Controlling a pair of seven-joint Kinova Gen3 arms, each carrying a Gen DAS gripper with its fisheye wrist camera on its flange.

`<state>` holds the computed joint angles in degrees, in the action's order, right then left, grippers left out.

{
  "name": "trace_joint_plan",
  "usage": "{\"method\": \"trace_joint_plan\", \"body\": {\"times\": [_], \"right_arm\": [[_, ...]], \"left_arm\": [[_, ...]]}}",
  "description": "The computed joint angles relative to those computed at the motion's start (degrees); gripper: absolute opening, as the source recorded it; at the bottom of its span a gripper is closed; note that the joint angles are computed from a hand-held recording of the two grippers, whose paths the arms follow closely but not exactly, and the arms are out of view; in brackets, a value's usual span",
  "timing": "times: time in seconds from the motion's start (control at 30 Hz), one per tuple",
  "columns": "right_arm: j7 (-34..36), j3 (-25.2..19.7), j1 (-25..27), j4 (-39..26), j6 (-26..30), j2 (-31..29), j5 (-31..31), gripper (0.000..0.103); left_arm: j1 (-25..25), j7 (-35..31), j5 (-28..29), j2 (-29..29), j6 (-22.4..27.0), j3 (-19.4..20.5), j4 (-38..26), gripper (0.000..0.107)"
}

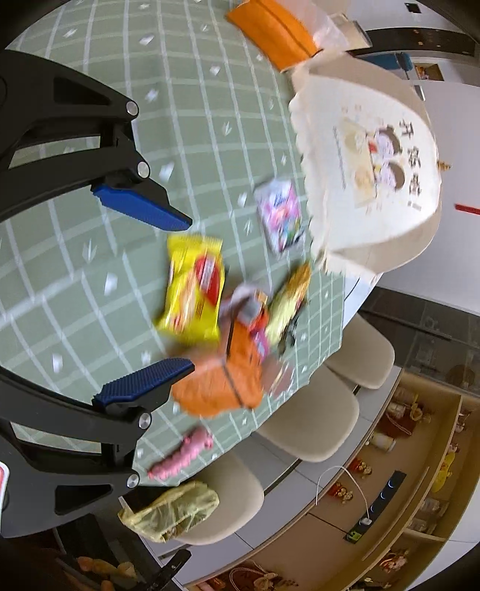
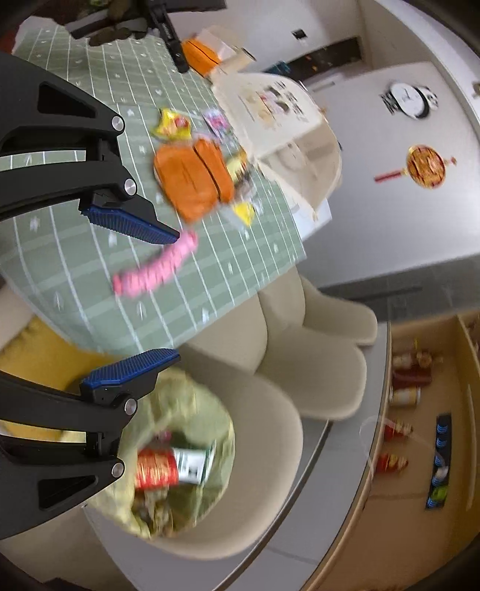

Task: Collect trash
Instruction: 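Close the left tool on the pink candy packet while the right tool grasps the yellow Nabati wafer packet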

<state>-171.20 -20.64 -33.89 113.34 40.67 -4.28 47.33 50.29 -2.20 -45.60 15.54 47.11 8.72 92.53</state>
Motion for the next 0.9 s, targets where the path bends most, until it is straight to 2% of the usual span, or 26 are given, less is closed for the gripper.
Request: {"method": "trace_joint_plan", "body": {"times": [0.1,0.13,0.27,0.3,0.37,0.43,0.5,0.63,0.8,0.87,0.9], "right_arm": [[-1.9,-2.0,-3.3,-3.8,3.7,4.1,1.6,0.056],[-2.1,-1.8,-4.5,-4.8,4.5,5.3,2.0,0.056],[-1.1,-0.1,-8.5,-7.9,4.5,9.1,2.6,0.056],[0.5,0.3,-9.2,-8.9,4.4,10.1,2.0,0.056],[3.5,1.4,-10.8,-11.3,5.4,12.4,1.3,0.056],[5.4,2.6,-12.0,-13.0,6.1,14.0,0.5,0.056],[6.1,4.0,-13.0,-14.2,5.5,15.3,-0.1,0.056],[9.1,6.7,-14.5,-17.3,6.6,18.2,-2.9,0.056],[16.0,9.3,-16.3,-22.0,9.4,22.1,-6.6,0.056],[19.4,10.2,-16.3,-23.4,9.0,23.4,-8.1,0.056],[21.0,10.5,-16.0,-23.7,7.9,23.8,-9.1,0.056]], "left_arm": [[-0.2,-2.0,0.5,-3.1,-6.1,-3.7,5.4,0.068],[-1.7,-2.7,0.7,-3.7,-8.4,-3.4,6.9,0.068],[-12.1,-7.1,0.9,-4.7,-17.8,2.0,11.8,0.068],[-13.8,-9.4,2.2,-4.5,-20.1,2.2,12.3,0.068],[-14.7,-13.4,4.6,-3.5,-22.8,-0.2,12.5,0.068],[-14.2,-15.0,6.4,-1.7,-24.0,-4.2,11.6,0.068],[-16.2,-16.9,9.8,0.6,-24.5,-5.7,10.0,0.068],[-20.8,-23.6,16.8,5.8,-23.8,-6.2,5.1,0.068],[-21.8,-30.5,20.9,13.1,-19.3,-8.2,-4.0,0.067],[-21.6,-32.2,22.8,15.0,-17.6,-8.9,-6.5,0.064],[-20.2,-31.7,22.6,15.3,-17.4,-10.5,-7.1,0.057]]}}
